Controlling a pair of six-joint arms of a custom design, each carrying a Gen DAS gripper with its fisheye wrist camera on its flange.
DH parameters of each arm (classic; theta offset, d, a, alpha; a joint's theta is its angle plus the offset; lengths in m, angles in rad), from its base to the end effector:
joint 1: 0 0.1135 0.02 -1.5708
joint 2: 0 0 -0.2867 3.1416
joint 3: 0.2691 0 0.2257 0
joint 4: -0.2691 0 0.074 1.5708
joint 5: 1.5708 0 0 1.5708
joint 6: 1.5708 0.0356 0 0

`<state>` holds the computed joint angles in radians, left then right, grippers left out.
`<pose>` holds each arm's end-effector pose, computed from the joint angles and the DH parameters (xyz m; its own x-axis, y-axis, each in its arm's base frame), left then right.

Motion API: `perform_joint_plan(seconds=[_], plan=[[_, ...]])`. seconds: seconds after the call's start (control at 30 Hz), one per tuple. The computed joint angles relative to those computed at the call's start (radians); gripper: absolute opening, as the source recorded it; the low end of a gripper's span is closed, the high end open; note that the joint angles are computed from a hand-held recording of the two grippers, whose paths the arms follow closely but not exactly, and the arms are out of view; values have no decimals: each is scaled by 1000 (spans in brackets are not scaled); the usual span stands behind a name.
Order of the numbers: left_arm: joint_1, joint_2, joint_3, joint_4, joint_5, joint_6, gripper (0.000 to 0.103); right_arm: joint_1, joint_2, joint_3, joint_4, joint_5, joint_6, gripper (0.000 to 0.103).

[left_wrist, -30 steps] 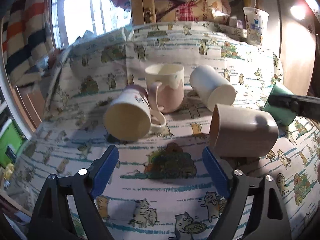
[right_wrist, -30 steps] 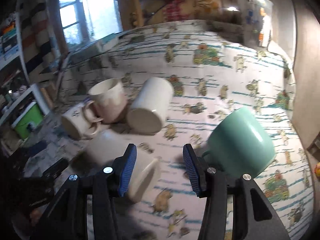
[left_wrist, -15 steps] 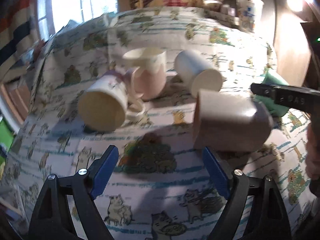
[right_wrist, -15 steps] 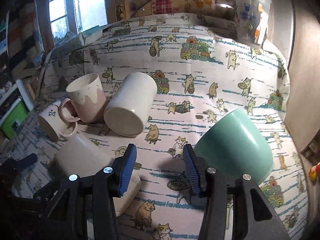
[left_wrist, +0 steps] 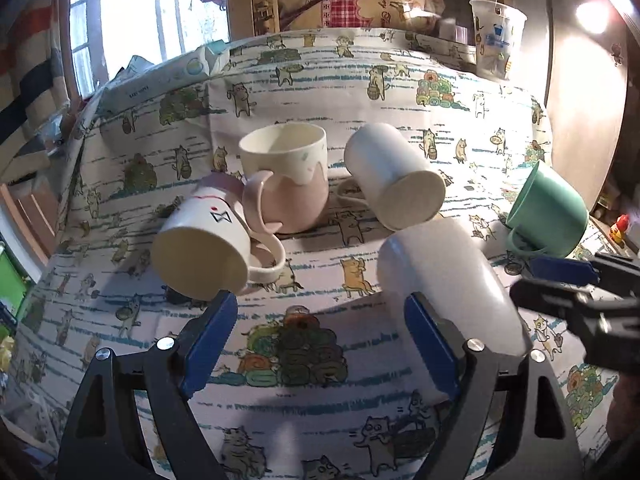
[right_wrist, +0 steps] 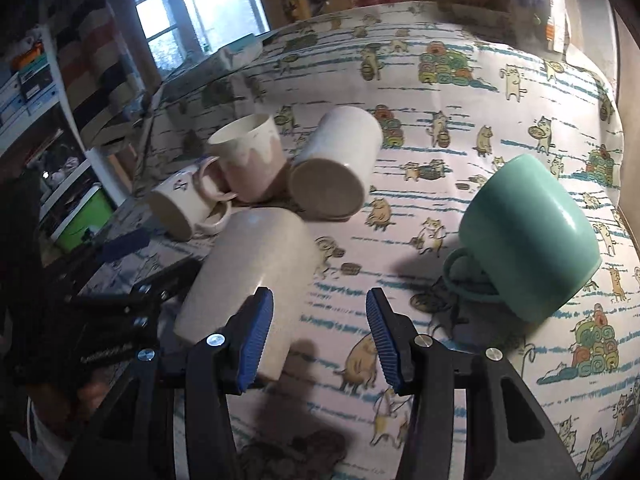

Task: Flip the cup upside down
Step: 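Lift the beige cup off the sheet with the right gripper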

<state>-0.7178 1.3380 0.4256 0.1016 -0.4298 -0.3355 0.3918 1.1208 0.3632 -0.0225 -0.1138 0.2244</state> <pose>0.1662 -0.1255 0.1800 -0.6412 0.1626 -0.7500 0.1806 0.9818 0.0584 0.1577 0.0695 0.1888 -0.7348 -0.0644 -0.6753 -0.2979 0.9249 0.2360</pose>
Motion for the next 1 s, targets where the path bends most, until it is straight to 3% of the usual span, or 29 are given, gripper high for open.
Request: perform_joint_plan(seconds=[0.13,0.27,0.43,0.57,0.7,0.8,1.0], plan=[[17,-102,-68,40,-62,35,84,88,-67,-9,-25,107,51,51],[103,-259,-154,69,16,94,84,222,-174,-11,-57,278,97,69],[114,-420,-226,77,-10,112,90,378,-228,12,-93,444,175,88],[91,-602,-284,74,-49,144,92,448,-211,20,-87,479,199,88],[35,-730,-325,88,-118,180,92,475,-178,-37,-1,500,266,88],[54,-803,-356,84,-57,152,93,494,-129,-77,56,529,332,88],[45,-749,-406,181,-77,125,100,602,-99,-114,65,720,453,88]])
